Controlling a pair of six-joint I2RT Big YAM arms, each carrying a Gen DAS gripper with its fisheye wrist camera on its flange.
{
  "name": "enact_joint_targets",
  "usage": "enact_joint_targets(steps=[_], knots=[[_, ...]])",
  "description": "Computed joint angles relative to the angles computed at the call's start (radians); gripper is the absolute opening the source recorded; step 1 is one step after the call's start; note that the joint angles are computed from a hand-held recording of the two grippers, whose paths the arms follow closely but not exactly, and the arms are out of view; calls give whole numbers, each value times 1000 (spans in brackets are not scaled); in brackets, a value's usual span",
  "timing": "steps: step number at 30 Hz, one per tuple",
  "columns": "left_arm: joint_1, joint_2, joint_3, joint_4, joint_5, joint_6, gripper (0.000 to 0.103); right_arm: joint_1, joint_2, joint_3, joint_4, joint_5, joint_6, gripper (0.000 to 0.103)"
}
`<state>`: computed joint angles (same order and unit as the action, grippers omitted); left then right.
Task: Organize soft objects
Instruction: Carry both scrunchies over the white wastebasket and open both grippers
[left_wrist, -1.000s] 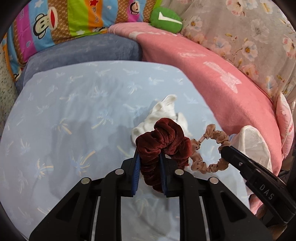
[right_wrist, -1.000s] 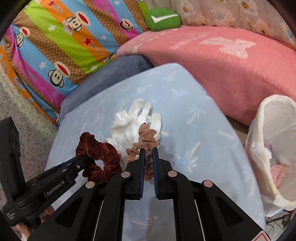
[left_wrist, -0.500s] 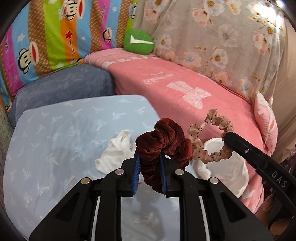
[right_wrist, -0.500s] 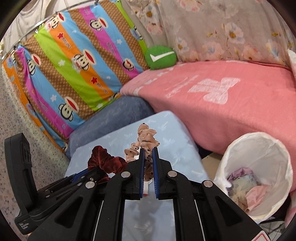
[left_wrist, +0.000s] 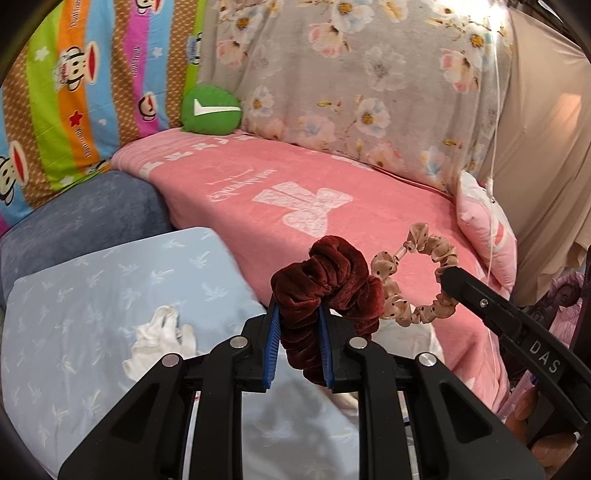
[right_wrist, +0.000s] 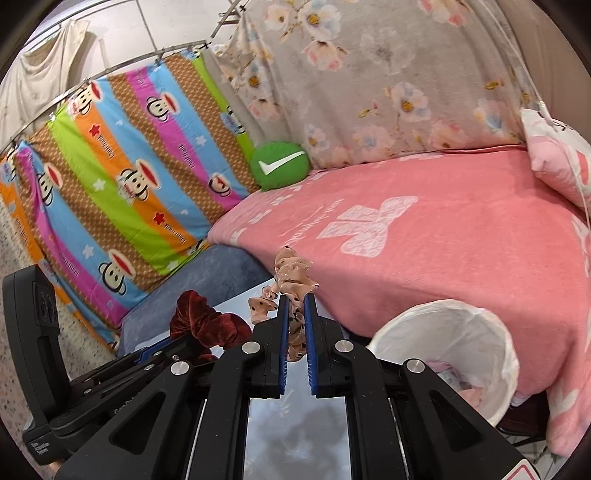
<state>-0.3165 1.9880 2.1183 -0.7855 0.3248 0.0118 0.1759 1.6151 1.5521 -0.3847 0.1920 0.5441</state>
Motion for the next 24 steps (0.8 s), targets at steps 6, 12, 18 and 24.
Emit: enact_joint_targets(steps=[6, 12, 18, 24], knots=[[-38, 16, 33, -17, 7, 23, 19, -39, -48, -61, 16, 16, 11, 8], [-70, 47, 84, -51, 16, 39, 20, -75, -74, -99, 19, 26, 24, 8], [-100, 73, 119, -62, 29, 55, 21, -100, -90, -125, 17, 29, 29, 10], [-121, 102, 166, -93, -11, 49, 43, -113, -97, -140, 19, 29, 40, 20]])
